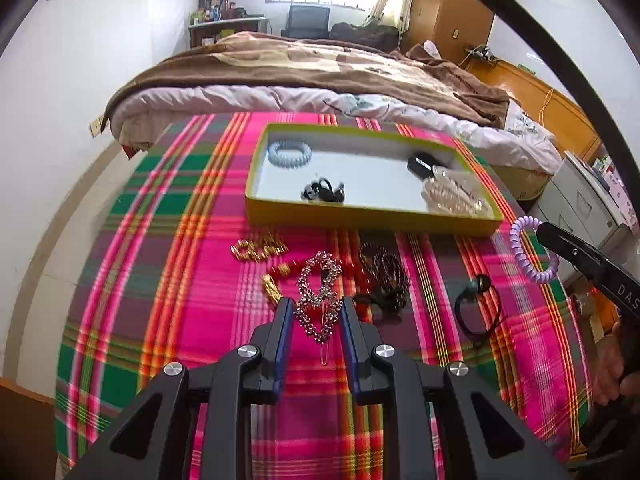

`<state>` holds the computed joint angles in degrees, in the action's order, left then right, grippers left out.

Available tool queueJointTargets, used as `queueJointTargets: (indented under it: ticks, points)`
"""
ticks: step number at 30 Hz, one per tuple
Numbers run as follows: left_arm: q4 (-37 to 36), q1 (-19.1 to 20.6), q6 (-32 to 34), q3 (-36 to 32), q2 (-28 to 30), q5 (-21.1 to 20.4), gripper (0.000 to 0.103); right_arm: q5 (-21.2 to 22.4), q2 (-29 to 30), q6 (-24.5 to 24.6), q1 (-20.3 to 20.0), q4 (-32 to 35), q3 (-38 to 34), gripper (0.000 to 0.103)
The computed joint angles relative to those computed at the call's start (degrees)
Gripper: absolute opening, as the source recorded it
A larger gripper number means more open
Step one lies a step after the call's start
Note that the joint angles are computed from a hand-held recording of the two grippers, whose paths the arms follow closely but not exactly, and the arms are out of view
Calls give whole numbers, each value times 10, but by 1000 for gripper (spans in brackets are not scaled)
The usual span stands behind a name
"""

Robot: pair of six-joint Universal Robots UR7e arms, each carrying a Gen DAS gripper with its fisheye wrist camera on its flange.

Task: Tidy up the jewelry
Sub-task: 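Lift the lavender coil with the right tool while the left grasps the rhinestone hair clip, then carry the clip and coil over the tray and open both tools to drop them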

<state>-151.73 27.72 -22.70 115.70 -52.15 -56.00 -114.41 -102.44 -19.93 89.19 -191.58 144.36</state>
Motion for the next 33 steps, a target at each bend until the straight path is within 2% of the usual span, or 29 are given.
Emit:
queueJointTargets:
  ticks: [7, 13, 22, 33]
  points:
    - [-13, 13, 43, -35, 7, 8, 23, -30, 38, 2, 28, -1, -46, 10]
    - [-19, 30, 79, -76, 26, 9, 23, -47, 79, 4, 32, 0, -90, 10]
    - [-16, 62, 111, -143, 73, -1, 23, -43, 138, 17, 13, 30, -163, 10]
    - [11, 93, 130, -220, 138, -11, 23, -61, 219, 24, -10, 78, -249, 10]
